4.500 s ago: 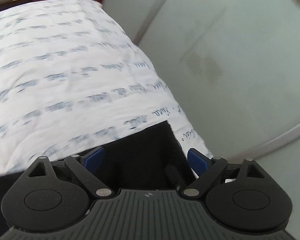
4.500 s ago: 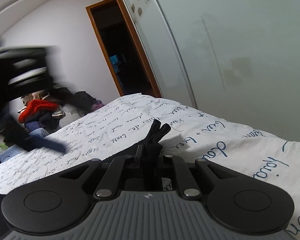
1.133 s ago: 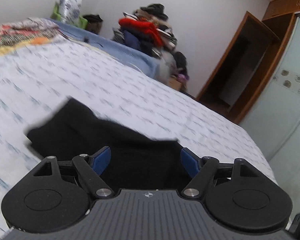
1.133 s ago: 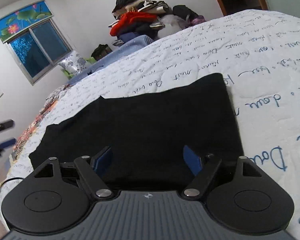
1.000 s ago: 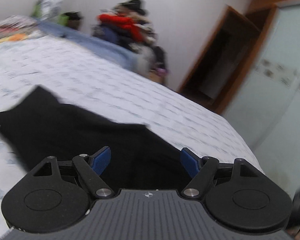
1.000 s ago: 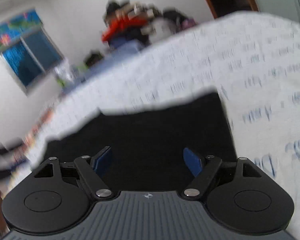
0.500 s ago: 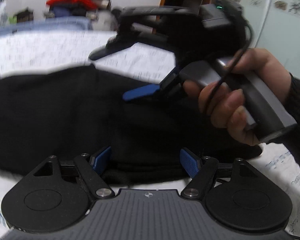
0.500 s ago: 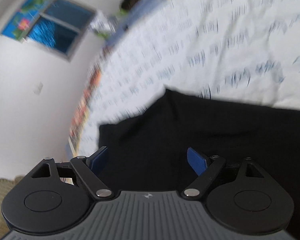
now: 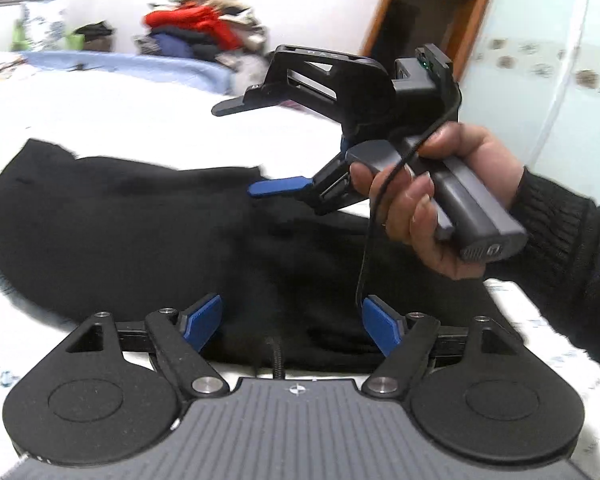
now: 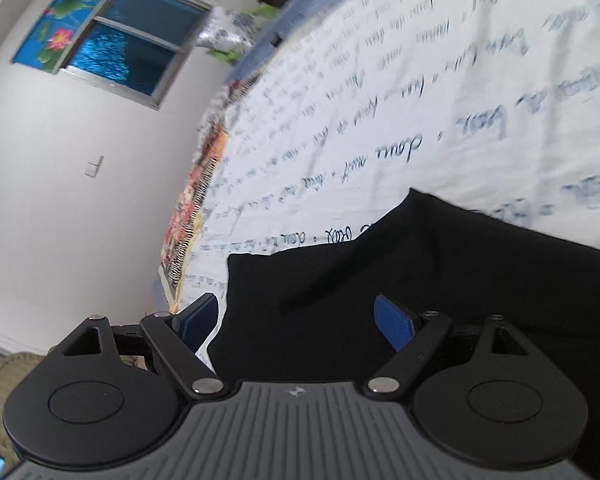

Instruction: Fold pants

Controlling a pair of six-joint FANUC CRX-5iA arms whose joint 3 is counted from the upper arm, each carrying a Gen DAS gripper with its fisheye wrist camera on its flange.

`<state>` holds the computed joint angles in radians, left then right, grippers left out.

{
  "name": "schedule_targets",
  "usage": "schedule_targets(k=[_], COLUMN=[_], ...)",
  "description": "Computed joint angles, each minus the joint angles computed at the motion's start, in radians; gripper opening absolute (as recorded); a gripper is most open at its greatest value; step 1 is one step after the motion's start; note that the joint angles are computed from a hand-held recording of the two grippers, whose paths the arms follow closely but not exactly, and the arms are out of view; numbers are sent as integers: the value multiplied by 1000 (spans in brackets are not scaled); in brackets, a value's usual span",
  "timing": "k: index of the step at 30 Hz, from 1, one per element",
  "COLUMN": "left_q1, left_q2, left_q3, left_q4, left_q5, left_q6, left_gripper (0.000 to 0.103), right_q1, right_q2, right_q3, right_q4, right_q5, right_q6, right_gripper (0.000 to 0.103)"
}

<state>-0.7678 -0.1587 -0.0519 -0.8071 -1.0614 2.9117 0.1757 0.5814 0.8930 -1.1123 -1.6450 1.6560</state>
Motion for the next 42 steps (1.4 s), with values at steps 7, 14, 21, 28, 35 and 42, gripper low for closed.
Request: schedule_targets(k=[7, 14, 21, 28, 35, 42], left_q1=[-2, -73, -95, -132, -213, -182], left_q2=[13, -100, -230, -281, -285, -304], left_q3=[-22, -36, -79, -72, -40, -65], left_q4=[-23, -150, -243, -258, -341, -292], left_q5=[-22, -168, -364, -473, -659, -639], left_q6=[-7, 72, 294, 392, 427, 445], left_gripper=[80, 84, 85, 85, 89, 89], right_q1=[45, -80, -102, -47, 78, 287], right_q2=[-28, -214, -333, -311, -567, -721], right_q3=[-88, -265, -437, -486, -717, -919], right_q4=[90, 22, 35, 80, 211, 349], right_q5=[79, 121, 140, 135, 406, 636], right_q6=[28, 228, 427, 447, 796, 1141], right_gripper=[85, 86, 87, 87, 87, 87])
